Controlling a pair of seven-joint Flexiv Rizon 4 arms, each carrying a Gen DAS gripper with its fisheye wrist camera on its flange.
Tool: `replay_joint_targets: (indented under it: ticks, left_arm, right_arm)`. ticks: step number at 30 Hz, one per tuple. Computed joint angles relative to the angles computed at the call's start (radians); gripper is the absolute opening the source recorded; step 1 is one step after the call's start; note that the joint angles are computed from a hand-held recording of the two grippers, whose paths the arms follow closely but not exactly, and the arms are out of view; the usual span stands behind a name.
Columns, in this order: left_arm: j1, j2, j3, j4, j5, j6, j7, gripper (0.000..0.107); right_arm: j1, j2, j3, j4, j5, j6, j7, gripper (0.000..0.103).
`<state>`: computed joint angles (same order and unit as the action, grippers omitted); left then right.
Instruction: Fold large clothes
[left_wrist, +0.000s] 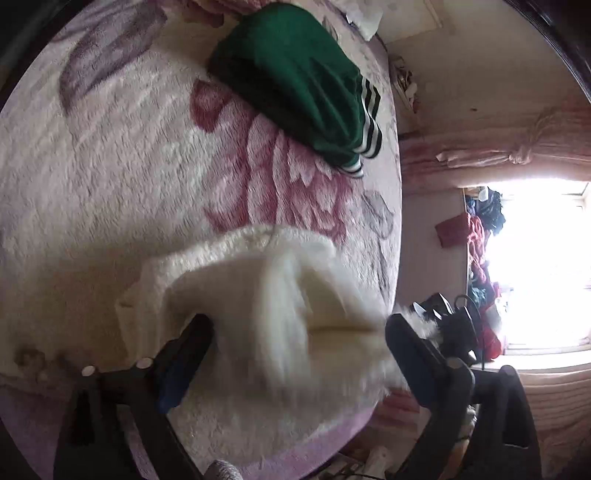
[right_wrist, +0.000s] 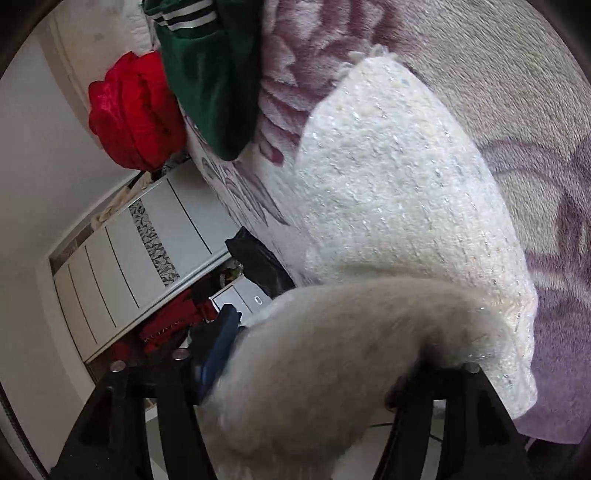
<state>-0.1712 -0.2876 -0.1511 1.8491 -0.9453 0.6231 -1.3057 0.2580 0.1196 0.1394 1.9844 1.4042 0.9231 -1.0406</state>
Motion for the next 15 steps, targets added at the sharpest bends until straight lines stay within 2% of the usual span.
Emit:
replay_joint_targets:
  ticks: [4, 6, 8, 10, 12, 15]
  left_arm:
    - [-0.015, -0.036, 0.016, -0.049, 0.131, 0.072, -0.052, 0.097]
    - [-0.032, -0.04, 0.028, -0.069, 0.242, 0.111, -0.083, 0.097]
    - [-0.055, -0.029, 0.047, -0.071, 0.369, 0.173, -0.12, 0.097]
    - [-0.082, 0.001, 0.077, -0.055, 0.526, 0.217, -0.181, 0.097]
    - [-0.099, 0.038, 0.091, -0.015, 0.63, 0.26, -0.233, 0.097]
    - [-0.103, 0.084, 0.085, 0.051, 0.684, 0.247, -0.291, 0.097]
  right_arm:
    - [-0.011, 0.028, 0.003, 0.011, -0.055, 0.092, 0.007, 0.072]
    - [-0.011, 0.059, 0.029, 0.025, -0.273, 0.118, 0.119, 0.073]
    - [-0.02, 0.105, 0.035, 0.05, -0.559, 0.003, 0.231, 0.074]
    - [-0.014, 0.143, 0.03, 0.059, -0.759, -0.146, 0.249, 0.077]
    - [0.01, 0.163, 0.014, 0.062, -0.856, -0.279, 0.203, 0.08]
    - [0.036, 0.163, -0.01, 0.091, -0.883, -0.373, 0.083, 0.08]
